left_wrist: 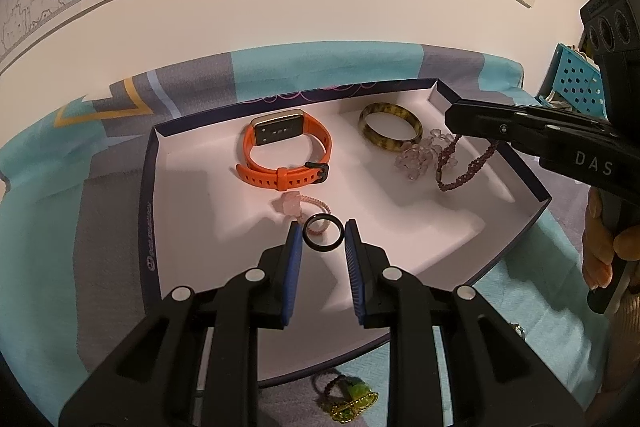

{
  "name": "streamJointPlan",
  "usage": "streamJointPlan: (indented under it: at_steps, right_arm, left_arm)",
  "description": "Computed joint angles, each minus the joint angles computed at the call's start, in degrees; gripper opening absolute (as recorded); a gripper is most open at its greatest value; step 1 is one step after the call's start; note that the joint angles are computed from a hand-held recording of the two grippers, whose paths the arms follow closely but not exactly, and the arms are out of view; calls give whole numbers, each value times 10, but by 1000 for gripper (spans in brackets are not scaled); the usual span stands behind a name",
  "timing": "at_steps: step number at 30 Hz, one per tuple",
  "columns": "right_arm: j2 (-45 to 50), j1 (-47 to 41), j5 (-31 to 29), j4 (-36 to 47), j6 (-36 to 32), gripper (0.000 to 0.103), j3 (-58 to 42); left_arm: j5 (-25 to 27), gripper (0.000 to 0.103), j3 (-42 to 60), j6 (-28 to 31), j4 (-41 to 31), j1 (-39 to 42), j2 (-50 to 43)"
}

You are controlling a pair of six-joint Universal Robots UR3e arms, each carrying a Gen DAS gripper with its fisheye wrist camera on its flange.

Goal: Organize jewelry
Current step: 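Lower the black ring and beaded bracelet toward the tray floor with both grippers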

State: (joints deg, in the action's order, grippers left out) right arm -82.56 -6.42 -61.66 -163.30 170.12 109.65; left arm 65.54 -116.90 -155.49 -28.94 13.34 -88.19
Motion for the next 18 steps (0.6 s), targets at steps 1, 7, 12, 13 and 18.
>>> streamJointPlan:
  at_steps: [1, 7, 12, 13, 18]
  right_arm:
    - [1, 1, 0, 1, 0, 9, -1]
    - [12, 6, -5, 3, 1, 9, -10]
    - [20, 4, -2, 8, 5, 9, -16]
    - [21, 4, -1, 8, 6, 9, -17]
    - [28, 8, -3, 13, 6, 9, -22]
  left_arm:
    - [2, 22, 0, -1, 1, -1, -1]
    - [9, 22, 6, -4, 3, -4, -13]
    - [15, 22, 10, -8, 6, -7, -21]
    - [17, 22, 12, -9, 6, -8, -24]
    - [14, 22, 18, -8, -4, -6, -30]
